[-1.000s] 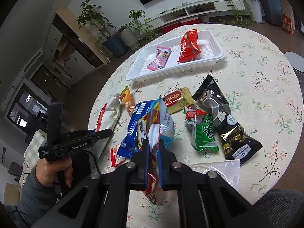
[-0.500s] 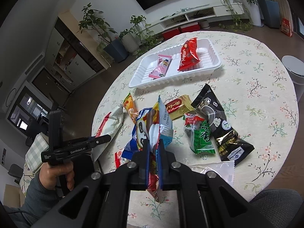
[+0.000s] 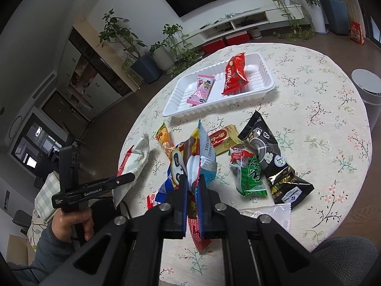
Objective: Organize snacks
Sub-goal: 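Carry the white-red packet and blue-white packet toward the white tray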
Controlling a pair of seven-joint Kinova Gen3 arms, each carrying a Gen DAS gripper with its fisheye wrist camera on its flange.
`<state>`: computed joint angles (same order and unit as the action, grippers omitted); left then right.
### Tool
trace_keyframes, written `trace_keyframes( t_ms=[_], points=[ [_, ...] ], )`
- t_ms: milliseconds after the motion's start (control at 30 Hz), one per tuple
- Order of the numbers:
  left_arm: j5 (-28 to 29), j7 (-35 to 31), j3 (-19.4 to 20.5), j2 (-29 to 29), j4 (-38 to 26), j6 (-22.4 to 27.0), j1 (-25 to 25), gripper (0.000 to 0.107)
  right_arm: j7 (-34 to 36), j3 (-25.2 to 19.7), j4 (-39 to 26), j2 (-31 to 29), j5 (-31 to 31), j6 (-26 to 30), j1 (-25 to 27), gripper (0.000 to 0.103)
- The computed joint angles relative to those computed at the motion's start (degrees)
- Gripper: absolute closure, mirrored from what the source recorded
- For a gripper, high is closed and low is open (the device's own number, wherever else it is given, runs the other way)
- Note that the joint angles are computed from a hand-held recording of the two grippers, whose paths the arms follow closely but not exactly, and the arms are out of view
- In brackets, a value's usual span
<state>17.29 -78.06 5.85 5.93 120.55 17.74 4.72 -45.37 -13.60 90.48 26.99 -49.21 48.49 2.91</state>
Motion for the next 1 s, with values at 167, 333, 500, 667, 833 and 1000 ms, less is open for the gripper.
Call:
trace_keyframes(
  t_ms=[167,333,500,667,833,1000],
  points=[
    [6.89,-6.75,1.03,-2.45,0.22,-0.06,-1.91,0.088,0.36,-0.06,-0.25,-0.07,-1.13,0.39,0.76,0.095],
    [15.78,-15.77,0.44,-3.34,-0.61,1.0,-2.69,0.088,0.28,-0.41,-2.04,1.34,-3.67,3.92,2.55,0.095],
    [19.24,-19.7,-0.36,-3.2,-2.08,1.85,-2.79,0.088,-0.57,0.12,-4.14,2.33,-5.23,5.85,3.35,0.095],
    [21.24,-22.56,-0.66,-2.38,-4.78,2.91,-3.5,0.088,-1.47,0.36,-6.75,3.01,-5.78,6.34,3.79,0.095],
    [19.59,-22.49,-1.05,-1.2,-9.41,4.58,-4.37,0.088,-2.48,-0.01,-10.94,4.16,-5.83,6.34,3.71,0.095],
    [19.11,-23.24,-0.62,2.0,-16.21,7.03,-6.36,0.088,-5.67,-0.61,-18.24,6.93,-3.92,6.76,1.96,0.095]
  ],
)
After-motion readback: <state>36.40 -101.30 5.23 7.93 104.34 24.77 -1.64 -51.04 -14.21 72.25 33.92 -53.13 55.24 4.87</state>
